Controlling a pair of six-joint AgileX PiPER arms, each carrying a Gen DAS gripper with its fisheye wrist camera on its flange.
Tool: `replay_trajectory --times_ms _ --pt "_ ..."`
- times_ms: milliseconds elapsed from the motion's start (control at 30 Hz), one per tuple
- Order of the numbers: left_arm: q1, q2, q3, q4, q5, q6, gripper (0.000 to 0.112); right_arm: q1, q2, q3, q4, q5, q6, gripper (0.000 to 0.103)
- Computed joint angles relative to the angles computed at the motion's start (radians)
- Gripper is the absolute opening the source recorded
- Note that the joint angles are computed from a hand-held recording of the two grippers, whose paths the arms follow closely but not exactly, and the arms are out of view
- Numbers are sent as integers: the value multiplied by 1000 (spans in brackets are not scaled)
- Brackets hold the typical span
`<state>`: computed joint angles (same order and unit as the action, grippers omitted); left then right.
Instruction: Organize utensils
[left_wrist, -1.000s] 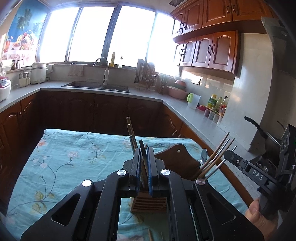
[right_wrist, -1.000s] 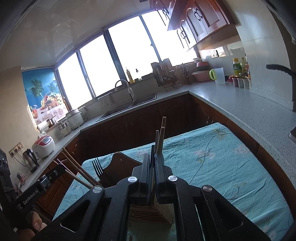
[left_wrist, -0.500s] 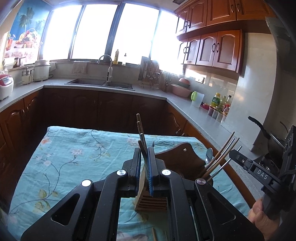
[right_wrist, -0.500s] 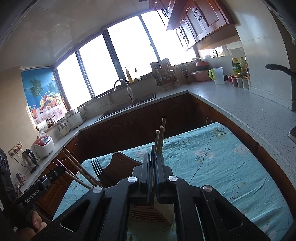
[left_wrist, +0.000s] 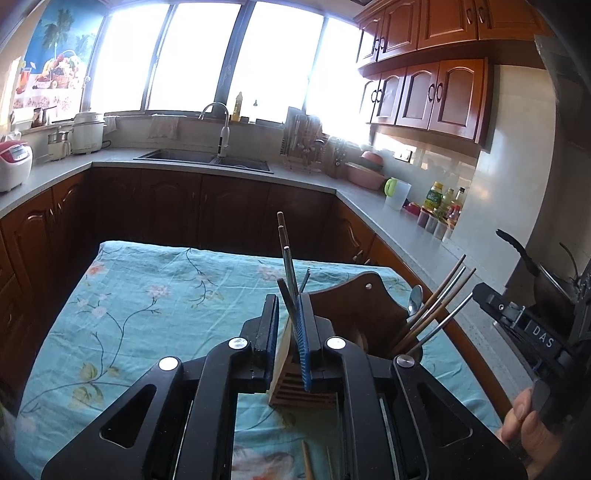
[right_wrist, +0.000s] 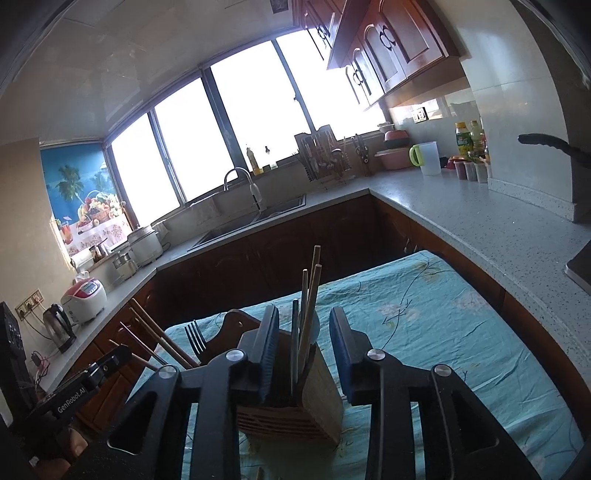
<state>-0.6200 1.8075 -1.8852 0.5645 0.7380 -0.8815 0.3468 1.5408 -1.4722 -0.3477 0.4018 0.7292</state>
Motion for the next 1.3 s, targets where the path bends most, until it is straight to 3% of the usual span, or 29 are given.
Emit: replay_trajectory --times_ms 133,333,433,533,633,700,833,1100,1300 --pt "-15 -36 59 49 -16 -61 36 1 -35 42 -43 -26 45 50" --pt "-34 -93 154 92 -38 -133 52 3 -90 123 -91 -73 103 70" --pt "-38 -146 233 101 -79 -175 60 1 -121 169 -100 -91 116 74" --pt "-65 -200 315 176 -80 -262 80 0 -143 202 -106 -92 122 74" --pt "-95 -265 418 258 -76 -360 87 -1 -172 250 -78 -98 101 77" --pt "-104 -320 506 286 -94 -415 88 9 -202 299 -93 -109 125 82" --pt "-135 -415 657 334 -96 -514 92 60 -275 416 -267 -121 301 91" --pt "-255 -530 822 444 22 -661 94 228 -418 615 -610 -59 664 95" --pt "-362 -582 879 506 137 -741 96 376 -492 660 -747 75 746 97"
